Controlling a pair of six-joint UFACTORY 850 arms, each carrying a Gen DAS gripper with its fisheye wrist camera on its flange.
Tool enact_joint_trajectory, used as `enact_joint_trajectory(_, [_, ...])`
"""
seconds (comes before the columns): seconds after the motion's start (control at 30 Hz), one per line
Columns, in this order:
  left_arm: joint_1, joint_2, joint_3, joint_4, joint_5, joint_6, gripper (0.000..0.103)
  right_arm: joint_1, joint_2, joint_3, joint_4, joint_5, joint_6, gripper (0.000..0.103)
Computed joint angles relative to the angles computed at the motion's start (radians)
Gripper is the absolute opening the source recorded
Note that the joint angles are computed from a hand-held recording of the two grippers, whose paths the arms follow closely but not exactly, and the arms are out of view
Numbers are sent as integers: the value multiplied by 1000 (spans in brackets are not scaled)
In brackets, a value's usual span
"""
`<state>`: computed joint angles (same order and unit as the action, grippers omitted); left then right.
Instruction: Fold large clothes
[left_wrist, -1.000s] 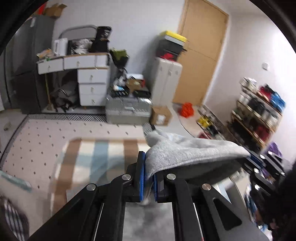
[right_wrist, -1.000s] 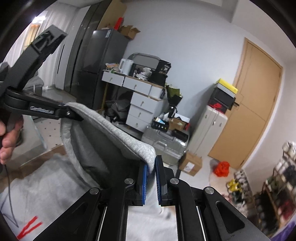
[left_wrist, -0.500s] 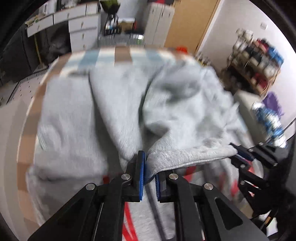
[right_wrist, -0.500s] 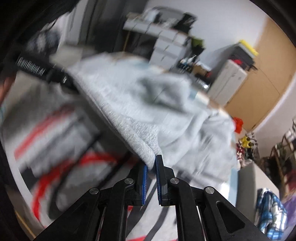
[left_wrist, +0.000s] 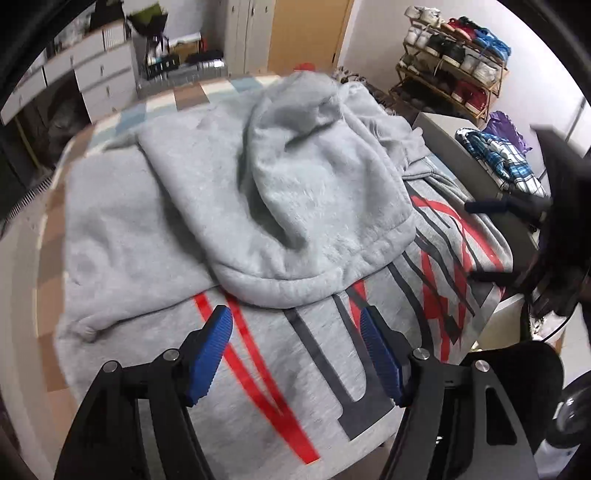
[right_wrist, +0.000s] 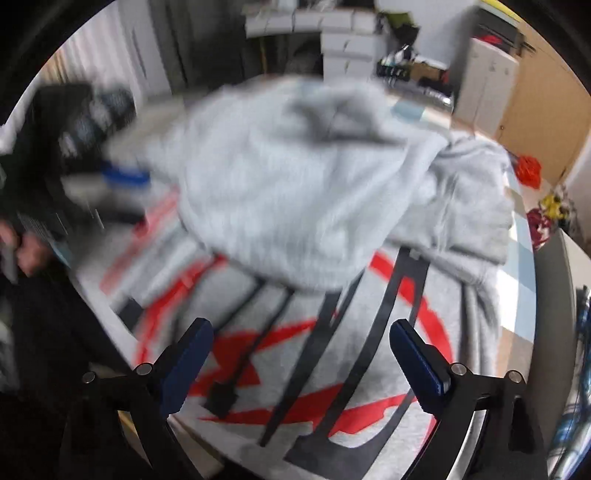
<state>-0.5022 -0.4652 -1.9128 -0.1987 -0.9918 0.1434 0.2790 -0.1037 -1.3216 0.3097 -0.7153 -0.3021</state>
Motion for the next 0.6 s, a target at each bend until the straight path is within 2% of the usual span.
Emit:
enact_joint_trajectory(0.07, [1, 8, 6, -3, 26, -7, 67, -36, -4, -44, 113, -8, -51, 97])
enact_joint_trajectory(0.17, [-10, 17, 26, 11, 89, -69, 67, -29, -56, -155, 43, 79, 45, 102])
enact_joint_trajectory(0.23, [-15, 28, 57, 21, 126, -100, 67, -36, -128, -251, 92, 83, 64, 103])
enact_joint_trajectory(0.3, [-17, 37, 94, 20, 170, -126, 67, -67, -253, -409, 227, 10, 76, 103])
enact_joint_trajectory(0.37, [-9, 29, 102, -1, 182, -142, 67, -86, -382, -564, 327, -102, 129, 102])
enact_joint_trajectory(0.43, [11, 41, 131, -47, 175, -126, 67, -91, -509, -717, 302, -190, 311, 98])
enact_joint_trajectory(0.47, [17, 40, 134, -63, 170, -120, 67, -92, -549, -764, 269, -213, 402, 93])
enact_joint_trajectory(0.53, [34, 24, 124, -95, 136, -112, 67, -109, -609, -809, 309, -251, 525, 62])
enact_joint_trajectory(0.57, [40, 19, 117, -106, 123, -116, 67, -120, -635, -827, 325, -270, 604, 50])
enact_joint_trajectory(0.6, [48, 14, 109, -127, 112, -113, 67, -127, -636, -811, 334, -260, 653, 33])
